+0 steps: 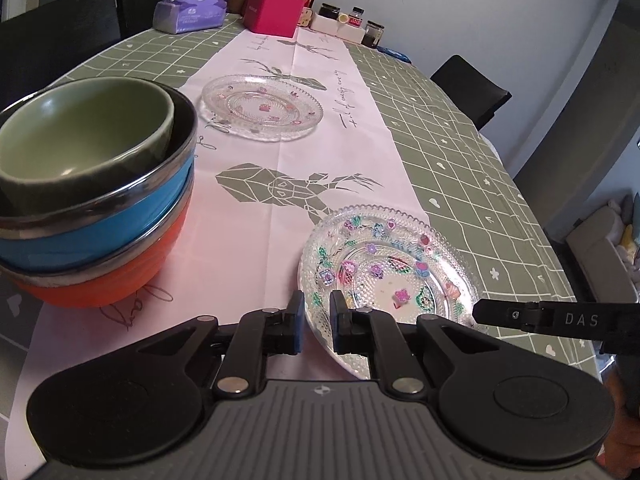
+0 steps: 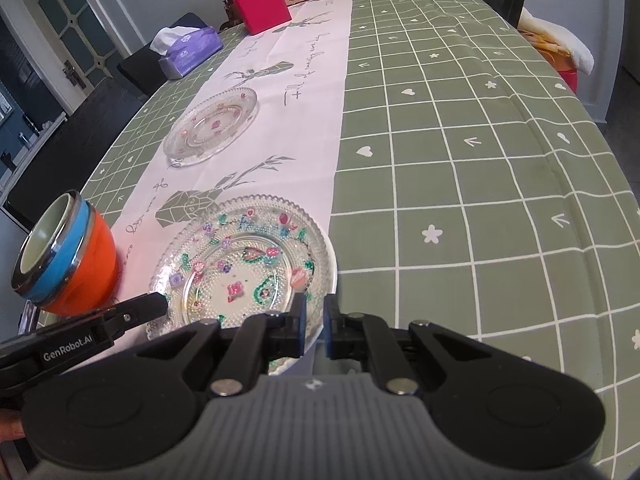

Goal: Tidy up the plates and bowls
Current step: 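Carry the glass plate with both tools and lower it onto the Fruity plate, then open both tools to release the glass plate, then move both tools to the glass plate on the pink runner and grip its rim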

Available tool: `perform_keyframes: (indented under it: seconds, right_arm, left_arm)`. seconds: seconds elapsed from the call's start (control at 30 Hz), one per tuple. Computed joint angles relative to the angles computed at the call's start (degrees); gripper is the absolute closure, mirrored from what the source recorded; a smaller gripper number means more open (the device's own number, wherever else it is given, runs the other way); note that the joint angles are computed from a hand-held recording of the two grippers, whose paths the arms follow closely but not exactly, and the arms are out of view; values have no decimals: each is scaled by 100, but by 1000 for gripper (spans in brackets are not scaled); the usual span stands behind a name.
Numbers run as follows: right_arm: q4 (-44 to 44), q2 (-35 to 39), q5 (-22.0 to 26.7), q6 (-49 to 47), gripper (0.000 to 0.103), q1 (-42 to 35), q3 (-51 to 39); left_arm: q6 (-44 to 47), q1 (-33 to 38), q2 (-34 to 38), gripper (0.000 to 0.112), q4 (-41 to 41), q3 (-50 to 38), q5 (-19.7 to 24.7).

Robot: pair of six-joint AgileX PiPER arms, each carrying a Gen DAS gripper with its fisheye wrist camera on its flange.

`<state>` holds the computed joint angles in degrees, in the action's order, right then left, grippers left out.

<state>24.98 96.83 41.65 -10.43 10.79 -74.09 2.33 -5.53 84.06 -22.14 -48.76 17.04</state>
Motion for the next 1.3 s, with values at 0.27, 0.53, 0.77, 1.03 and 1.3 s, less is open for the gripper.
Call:
perform_keyframes:
  seconds: [0.27, 0.53, 0.77, 1.03, 1.3]
  right_arm:
    - [154, -61, -34, -1, 73, -79, 23]
    - [782, -176, -191, -545, 64, -182, 136]
    - [962, 60, -142, -528, 62, -165, -237]
    - [665, 749, 345, 87, 52, 52, -1345]
    - [1, 1970, 1216, 1051, 47, 467, -3355]
  left_arm:
    - [-23, -6, -69, 78, 1, 74, -96]
    - [300, 10, -403, 61, -169, 3, -5]
    - [2401, 932, -260, 60, -1660, -1080, 1788]
    - [2759, 1713, 675, 59, -986, -3150, 3663]
    - [2398, 2147, 2304, 59, -113, -5773, 5020]
